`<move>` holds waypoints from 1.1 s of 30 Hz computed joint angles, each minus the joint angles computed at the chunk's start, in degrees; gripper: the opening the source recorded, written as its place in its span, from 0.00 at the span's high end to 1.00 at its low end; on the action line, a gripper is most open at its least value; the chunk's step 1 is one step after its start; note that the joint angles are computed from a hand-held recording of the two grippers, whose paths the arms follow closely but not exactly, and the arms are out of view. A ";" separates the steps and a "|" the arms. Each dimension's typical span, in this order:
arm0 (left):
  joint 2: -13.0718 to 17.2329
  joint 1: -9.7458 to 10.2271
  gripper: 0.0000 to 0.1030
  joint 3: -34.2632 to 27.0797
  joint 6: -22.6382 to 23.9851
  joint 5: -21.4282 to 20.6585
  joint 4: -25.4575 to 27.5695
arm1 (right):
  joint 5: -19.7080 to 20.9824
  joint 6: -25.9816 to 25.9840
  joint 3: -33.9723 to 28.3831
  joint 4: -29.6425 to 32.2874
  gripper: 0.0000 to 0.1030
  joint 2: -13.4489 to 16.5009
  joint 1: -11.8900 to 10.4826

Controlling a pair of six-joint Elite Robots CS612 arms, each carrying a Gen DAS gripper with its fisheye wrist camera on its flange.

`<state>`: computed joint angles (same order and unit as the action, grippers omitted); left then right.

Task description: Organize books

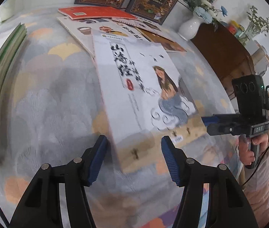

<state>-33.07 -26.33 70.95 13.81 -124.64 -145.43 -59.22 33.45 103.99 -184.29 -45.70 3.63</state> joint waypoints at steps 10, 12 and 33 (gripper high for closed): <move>3.54 0.34 0.49 -6.10 -4.03 -4.77 2.24 | 2.92 1.52 -3.49 -4.14 0.51 3.45 -1.91; 3.95 0.30 0.53 -6.58 -4.52 -4.63 1.46 | 2.29 0.86 -4.00 -4.25 0.54 3.80 -2.00; 4.26 -0.12 0.69 -4.00 -5.83 0.12 -11.15 | -4.29 -0.64 -2.99 -12.09 0.85 5.04 -1.57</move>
<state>-28.81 -26.45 66.96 7.98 -124.52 -156.58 -63.51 32.81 101.00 -196.38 -40.66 2.06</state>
